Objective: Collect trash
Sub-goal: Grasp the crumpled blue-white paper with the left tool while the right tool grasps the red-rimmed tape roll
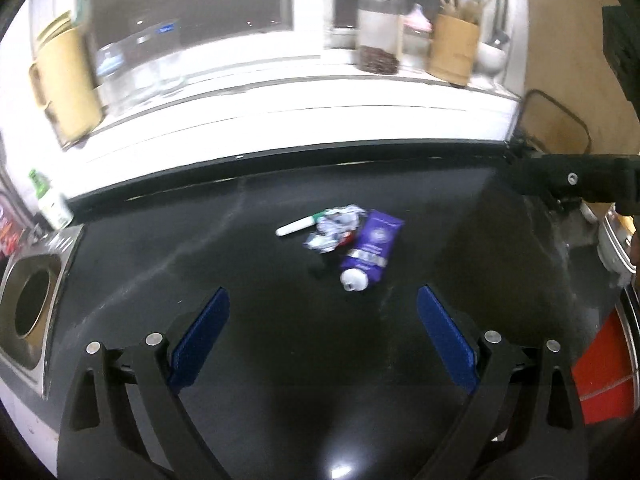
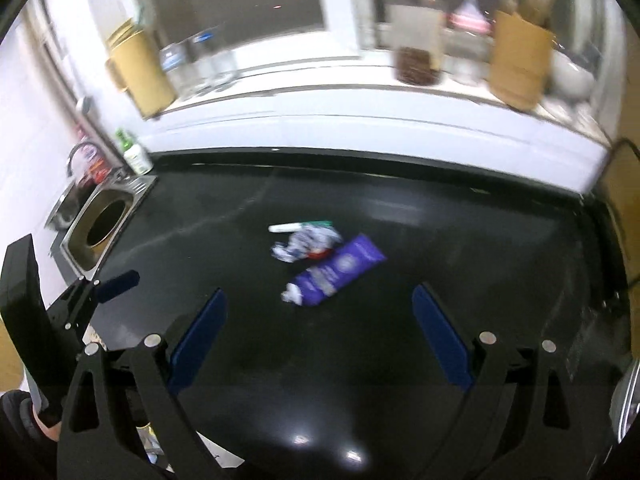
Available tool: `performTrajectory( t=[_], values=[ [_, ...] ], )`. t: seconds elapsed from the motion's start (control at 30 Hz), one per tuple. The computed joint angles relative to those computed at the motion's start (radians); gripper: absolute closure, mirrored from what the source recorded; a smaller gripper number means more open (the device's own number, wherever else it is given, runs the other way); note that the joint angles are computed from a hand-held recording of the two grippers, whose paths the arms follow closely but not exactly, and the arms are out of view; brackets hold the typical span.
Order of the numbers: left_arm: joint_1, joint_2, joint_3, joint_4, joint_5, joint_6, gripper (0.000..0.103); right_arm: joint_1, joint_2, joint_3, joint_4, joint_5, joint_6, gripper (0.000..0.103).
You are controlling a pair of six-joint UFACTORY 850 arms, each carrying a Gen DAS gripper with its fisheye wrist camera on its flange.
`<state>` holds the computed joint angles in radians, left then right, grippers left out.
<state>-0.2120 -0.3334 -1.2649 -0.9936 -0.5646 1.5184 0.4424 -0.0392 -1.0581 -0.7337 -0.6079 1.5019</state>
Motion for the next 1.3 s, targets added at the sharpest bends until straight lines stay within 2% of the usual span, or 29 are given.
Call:
performTrajectory(
  t=[0.2, 0.47, 0.67, 0.87, 0.97, 1.13, 1.2, 1.3],
  values=[
    [-0.027, -0.025, -0.03, 0.034, 0.015, -0.033, 0.011, -0.026, 0.024, 0.037, 0.005, 0.031, -0.012, 0.012],
    [-0.055, -0.099, -0.103, 0.081, 0.03, -0.081, 0.011, -0.064, -0.024, 0.011, 0.07, 0.07, -0.113, 0.012],
    [-0.097, -0.231, -0.231, 0.177, 0.048, -0.148, 0.011, -0.123, -0.087, -0.008, 0.169, 0.115, -0.23, 0.012],
    [-0.125, -0.382, -0.387, 0.246, 0.006, -0.192, 0.012, -0.203, -0.17, -0.038, 0.313, 0.171, -0.407, 0.012],
    [-0.132, -0.459, -0.479, 0.292, -0.054, -0.224, 0.025, -0.239, -0.227, -0.071, 0.406, 0.193, -0.544, 0.012],
    [-0.138, -0.574, -0.615, 0.386, -0.14, -0.293, 0.062, -0.295, -0.354, -0.17, 0.602, 0.197, -0.841, 0.013],
    [-0.131, -0.584, -0.625, 0.363, -0.16, -0.267, 0.072, -0.311, -0.389, -0.199, 0.679, 0.198, -0.943, 0.012],
    [-0.123, -0.575, -0.61, 0.34, -0.156, -0.236, 0.079, -0.325, -0.449, -0.249, 0.761, 0.196, -1.095, 0.013]
  ],
)
